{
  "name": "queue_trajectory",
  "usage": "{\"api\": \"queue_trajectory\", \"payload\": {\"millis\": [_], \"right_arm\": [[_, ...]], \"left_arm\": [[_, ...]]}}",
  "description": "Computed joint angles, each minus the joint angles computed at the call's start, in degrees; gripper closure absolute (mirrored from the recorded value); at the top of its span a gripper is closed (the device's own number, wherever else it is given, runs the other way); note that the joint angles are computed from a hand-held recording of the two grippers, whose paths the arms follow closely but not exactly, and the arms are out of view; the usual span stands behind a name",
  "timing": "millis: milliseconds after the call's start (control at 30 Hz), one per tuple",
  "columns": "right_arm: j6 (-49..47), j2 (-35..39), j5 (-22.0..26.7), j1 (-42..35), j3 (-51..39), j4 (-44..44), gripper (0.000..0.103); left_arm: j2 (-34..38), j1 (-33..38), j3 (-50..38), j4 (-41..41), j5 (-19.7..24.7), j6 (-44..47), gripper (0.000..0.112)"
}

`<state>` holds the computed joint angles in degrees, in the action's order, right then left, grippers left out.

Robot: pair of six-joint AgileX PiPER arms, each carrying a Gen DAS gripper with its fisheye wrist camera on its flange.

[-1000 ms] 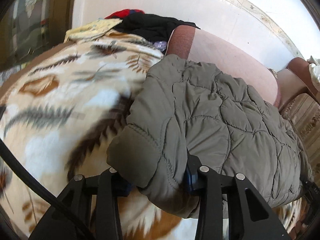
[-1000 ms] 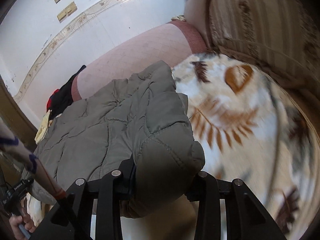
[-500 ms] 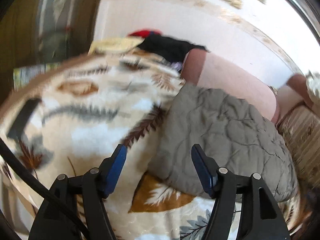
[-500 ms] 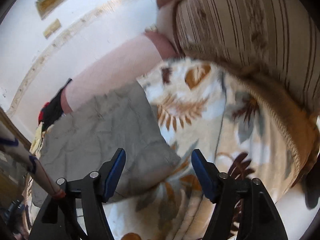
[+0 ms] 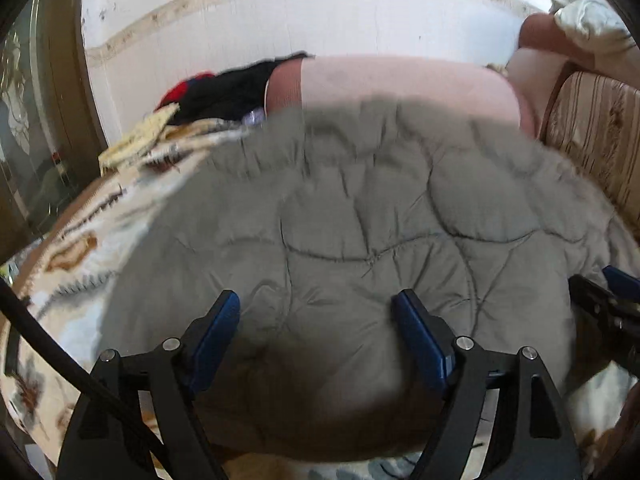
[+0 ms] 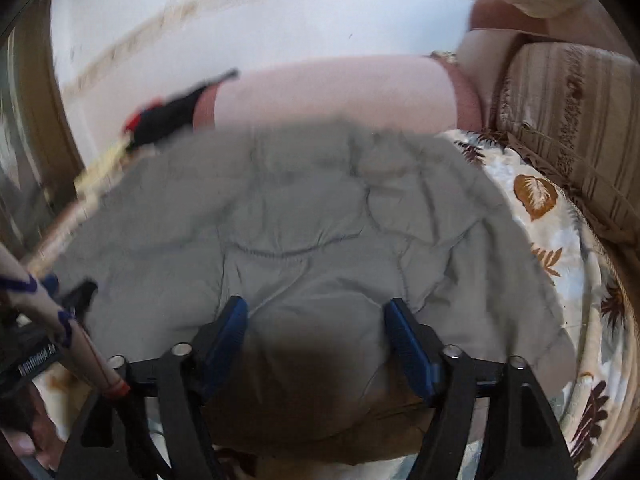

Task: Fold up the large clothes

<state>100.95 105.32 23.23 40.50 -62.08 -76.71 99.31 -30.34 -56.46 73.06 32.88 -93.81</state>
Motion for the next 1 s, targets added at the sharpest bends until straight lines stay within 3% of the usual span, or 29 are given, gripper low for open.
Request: {"api": "queue_trajectory", "payload": {"millis": [100, 533, 667, 767, 833, 1000], "right_arm": [[-0.4, 2.1, 2.0, 1.0, -0.4, -2.0, 0.018], [6.6, 0.5, 3.7, 2.4, 2.3, -8.4, 0.016], [17.9, -3.6, 12.8, 5.2, 7.0, -17.1, 0.016], [16.8, -3.5, 16.6, 4.5, 6.6, -12.1, 0.016], [14.9, -3.1, 15.5, 2.0, 5.8, -7.5, 0.016], [9.5, -0.7, 5.7, -4.3, 3.9, 0.0, 0.014]], "left_arm": [[2.1, -1.5, 2.0, 8.6, 2.4, -10.0, 0.028], [2.4, -2.5, 3.7, 13.8, 3.7, -15.4, 0.026], [2.5, -2.8, 3.6, 13.8, 4.1, -15.4, 0.026], [2.5, -2.9, 3.5, 13.7, 4.3, -15.3, 0.026], [2.5, -3.0, 3.5, 13.7, 4.3, -15.3, 0.026], [2.7, -3.2, 3.4, 13.9, 4.8, -15.2, 0.026]]}}
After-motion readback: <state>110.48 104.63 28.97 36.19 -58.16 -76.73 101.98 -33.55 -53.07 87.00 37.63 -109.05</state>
